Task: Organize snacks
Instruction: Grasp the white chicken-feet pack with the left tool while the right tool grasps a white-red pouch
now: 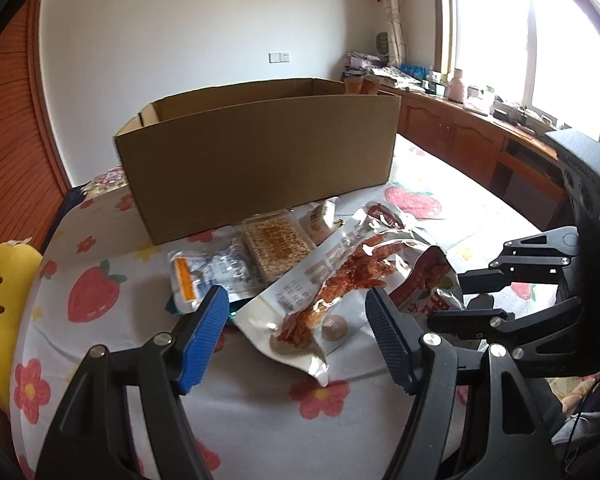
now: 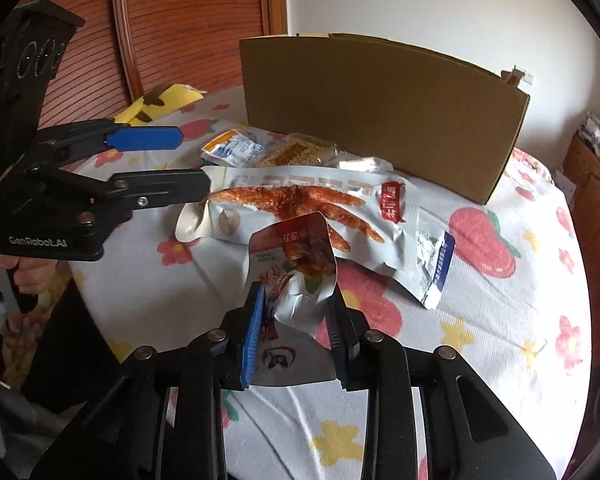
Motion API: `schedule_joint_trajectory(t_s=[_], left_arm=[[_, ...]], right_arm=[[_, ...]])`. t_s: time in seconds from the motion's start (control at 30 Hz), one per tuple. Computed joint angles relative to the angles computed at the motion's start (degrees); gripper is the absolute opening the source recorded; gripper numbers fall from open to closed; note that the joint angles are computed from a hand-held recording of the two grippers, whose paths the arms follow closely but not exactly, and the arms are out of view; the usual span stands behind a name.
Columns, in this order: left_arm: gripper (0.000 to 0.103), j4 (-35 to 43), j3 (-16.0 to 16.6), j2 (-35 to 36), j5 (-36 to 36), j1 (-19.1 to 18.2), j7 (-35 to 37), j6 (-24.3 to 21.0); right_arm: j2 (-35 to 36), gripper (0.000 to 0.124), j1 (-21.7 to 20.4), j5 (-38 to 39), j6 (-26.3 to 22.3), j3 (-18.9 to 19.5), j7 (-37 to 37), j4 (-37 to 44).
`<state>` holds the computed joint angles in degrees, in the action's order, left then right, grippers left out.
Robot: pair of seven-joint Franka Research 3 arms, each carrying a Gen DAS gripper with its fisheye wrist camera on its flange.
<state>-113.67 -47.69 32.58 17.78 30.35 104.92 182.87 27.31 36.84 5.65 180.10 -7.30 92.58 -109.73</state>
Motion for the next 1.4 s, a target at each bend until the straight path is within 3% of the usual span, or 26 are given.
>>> schedule_joint_trajectory(t_s=[0.17,0.33,0.53,0.63,0.7,0.73,0.93,1.0,1.07,1.1,1.33,1.4], left_arm=[[0.072,2.66,-0.36,1.02,0.10,-1.63,4.10,-3.95],[0.072,6.94,4.02,1.12,-0.90,-7.65,8.07,-8.65],[0.073,12.50,5.73,2.71,-4.25,-11.61,12.85,-16.64],[0.074,15.47,5.16,4.04,-6.57,-12.33,16.58,-21.58],[0.076,16.58,6.79,4.08,-7.07,-14.16,17.55,-22.71],[0.077,16.84,8.25,3.82,-6.95,-15.54,17.42,-22.38],[0.084,18.85,12.85,3.62,-9.58,-20.16,19.07,-24.27],[0.085,19.28,15.26,3.60,-9.48,-22.46,19.40,-23.51],[0.085,18.97,17.30,3.34,-9.59,-24.39,19.96,-22.05],[0.086,18.85,18.49,3.20,-9.41,-25.63,20.19,-21.31],[0.085,18.97,21.71,2.80,-13.83,-29.00,23.20,-20.12],[0.076,19.13,23.11,2.55,-14.55,-30.13,23.11,-19.78]], right_arm=[[-1.60,0.025,-1.06,1.40,2.81,0.71,-0.45,-2.60],[-3.68,0.024,-2.75,4.80,5.70,1.38,-1.80,-5.98],[-5.06,0.024,-5.25,8.86,7.90,2.53,-3.65,-8.69],[-4.87,0.024,-4.53,10.65,8.40,1.45,-4.49,-8.87],[-4.31,0.025,-1.89,11.82,7.85,-1.48,-4.72,-8.45],[-4.03,0.025,-0.85,12.13,7.35,-2.68,-4.80,-8.21],[-3.52,0.027,-2.56,12.86,7.39,-1.14,-5.19,-7.95],[-3.22,0.028,-5.77,13.15,7.50,2.00,-5.36,-7.79],[-2.98,0.029,-11.26,13.25,8.46,7.68,-5.83,-7.77],[-2.98,0.029,-11.99,13.33,8.76,8.45,-5.99,-7.90],[-2.73,0.032,-13.30,14.08,10.40,10.24,-6.70,-8.63],[-2.73,0.033,-12.55,14.44,10.83,9.61,-6.94,-8.82]])
